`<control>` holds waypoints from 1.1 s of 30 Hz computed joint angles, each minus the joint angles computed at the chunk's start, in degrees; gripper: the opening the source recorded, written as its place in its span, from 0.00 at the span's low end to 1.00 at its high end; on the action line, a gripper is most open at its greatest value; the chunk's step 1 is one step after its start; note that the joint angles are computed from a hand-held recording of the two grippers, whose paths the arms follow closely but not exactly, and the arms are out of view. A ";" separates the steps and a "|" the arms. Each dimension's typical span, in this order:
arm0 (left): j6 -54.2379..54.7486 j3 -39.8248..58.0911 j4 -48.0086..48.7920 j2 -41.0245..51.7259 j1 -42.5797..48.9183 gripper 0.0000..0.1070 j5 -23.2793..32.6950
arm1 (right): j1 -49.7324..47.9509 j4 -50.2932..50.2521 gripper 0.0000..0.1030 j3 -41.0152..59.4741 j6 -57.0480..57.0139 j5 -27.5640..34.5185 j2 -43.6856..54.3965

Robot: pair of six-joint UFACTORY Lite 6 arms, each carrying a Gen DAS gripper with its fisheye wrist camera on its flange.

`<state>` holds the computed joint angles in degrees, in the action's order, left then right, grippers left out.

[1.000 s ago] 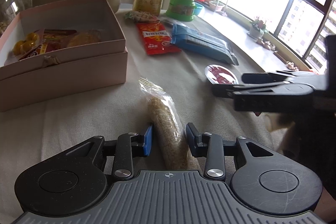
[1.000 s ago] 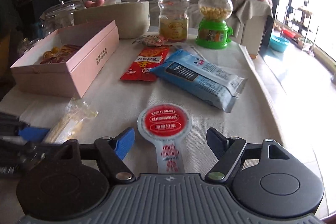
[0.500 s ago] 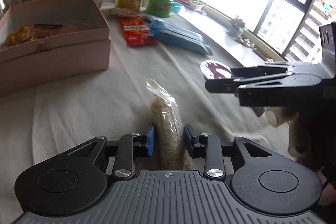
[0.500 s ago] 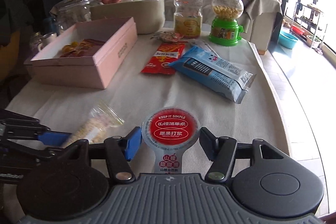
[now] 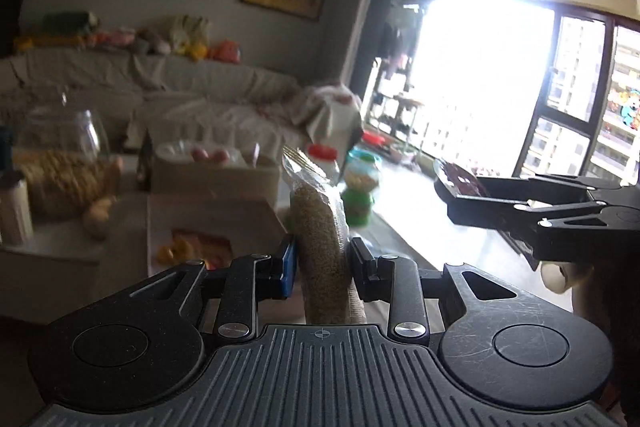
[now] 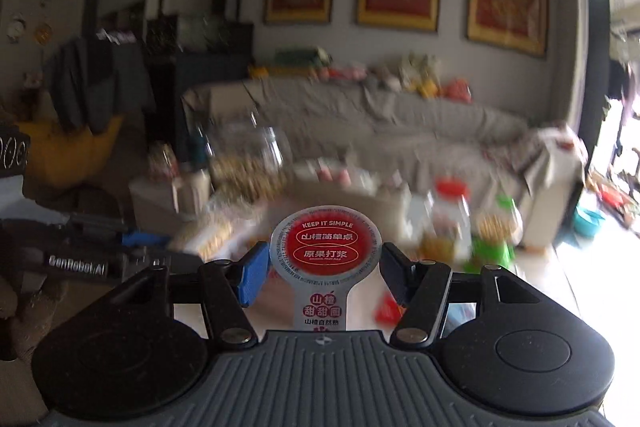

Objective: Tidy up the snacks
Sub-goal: 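Carry rice-cracker packet and cup into the pink box, open both tools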

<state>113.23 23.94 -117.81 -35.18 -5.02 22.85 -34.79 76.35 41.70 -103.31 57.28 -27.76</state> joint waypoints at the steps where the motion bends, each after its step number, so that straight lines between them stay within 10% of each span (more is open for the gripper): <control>1: 0.15 2.23 0.03 1.14 1.20 0.31 0.15 | 3.37 0.09 0.59 2.79 2.61 -1.97 1.47; 10: 4.05 24.10 -7.97 28.26 6.56 0.31 2.02 | 26.28 -9.03 0.59 29.72 26.87 -24.87 23.09; 20: -1.78 45.19 -0.82 61.31 5.69 0.30 -0.83 | 34.61 -23.54 0.59 48.93 44.19 -32.94 50.74; 33: 9.49 36.09 -13.63 57.30 10.60 0.29 8.18 | 37.45 -35.99 0.60 83.51 64.90 -20.44 85.17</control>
<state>122.71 60.03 -131.43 22.12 5.58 31.03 2.67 40.36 125.21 -38.41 36.84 57.41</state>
